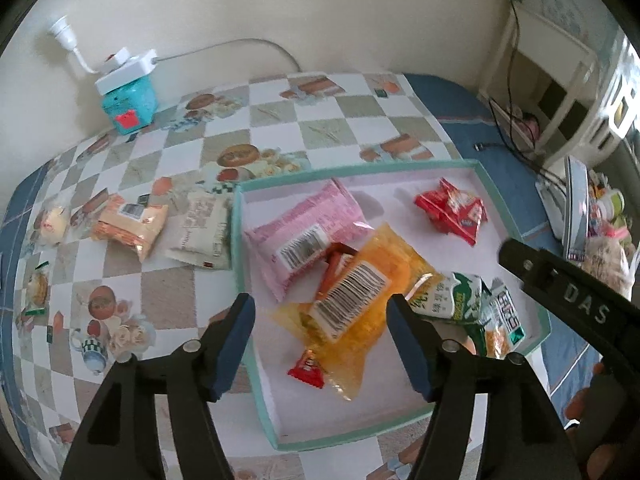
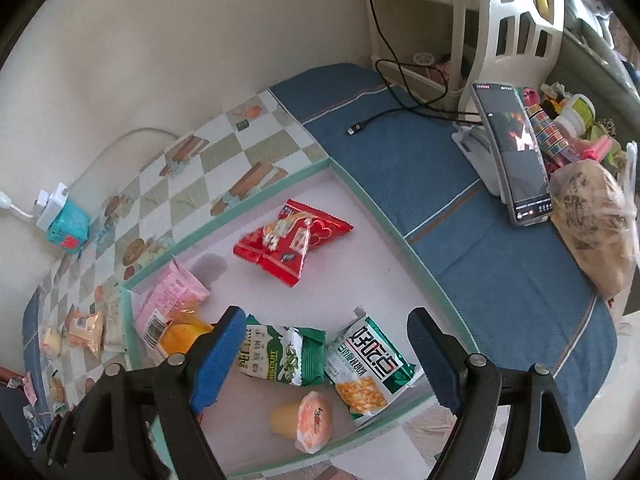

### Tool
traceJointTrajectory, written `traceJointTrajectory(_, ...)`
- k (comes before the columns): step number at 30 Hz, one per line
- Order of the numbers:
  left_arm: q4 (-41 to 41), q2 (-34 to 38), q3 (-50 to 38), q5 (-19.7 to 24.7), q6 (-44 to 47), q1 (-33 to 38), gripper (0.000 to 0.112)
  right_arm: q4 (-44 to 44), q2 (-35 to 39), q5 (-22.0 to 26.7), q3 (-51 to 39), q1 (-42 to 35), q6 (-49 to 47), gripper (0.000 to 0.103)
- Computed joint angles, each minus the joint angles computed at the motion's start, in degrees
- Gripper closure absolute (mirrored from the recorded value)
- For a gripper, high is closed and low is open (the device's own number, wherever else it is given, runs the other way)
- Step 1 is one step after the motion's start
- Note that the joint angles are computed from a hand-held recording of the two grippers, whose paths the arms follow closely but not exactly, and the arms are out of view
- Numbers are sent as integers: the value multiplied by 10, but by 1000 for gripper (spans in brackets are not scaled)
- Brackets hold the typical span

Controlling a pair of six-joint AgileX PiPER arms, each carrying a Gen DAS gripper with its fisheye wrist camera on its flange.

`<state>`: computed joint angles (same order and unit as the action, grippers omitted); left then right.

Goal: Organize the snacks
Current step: 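Carry both packs over the tray and open both tools to drop them, then move both tools back toward the remaining snacks on the table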

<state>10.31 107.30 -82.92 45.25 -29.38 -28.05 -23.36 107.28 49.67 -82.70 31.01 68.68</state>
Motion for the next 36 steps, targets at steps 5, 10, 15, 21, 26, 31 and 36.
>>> traceJointTrajectory(5, 19, -29, 28, -14, -35, 36, 28, -10, -8, 9, -5, 8, 4, 18)
traceJointTrajectory(10, 34, -60, 64, -27, -69, 96, 23, -11, -4, 17, -15, 15, 4, 18)
traceJointTrajectory(15, 46, -86, 94, -42, -89, 150, 23, -17, 8, 24, -33, 26, 5, 10)
traceJointTrajectory(21, 55, -113, 122, -51, -103, 210, 22, -26, 27, 25, -69, 50, -2, 0)
traceJointTrajectory(26, 67, -134, 142, -59, -110, 255, 22, -26, 51, 39, -109, 72, -10, 0)
traceJointTrajectory(31, 57, -148, 157, -61, -89, 307, 22, -32, 82, 69, -161, 96, -15, 0)
traceJointTrajectory(36, 26, -161, 169, -69, -48, 367, 22, -32, 118, 100, -223, 120, -28, 0)
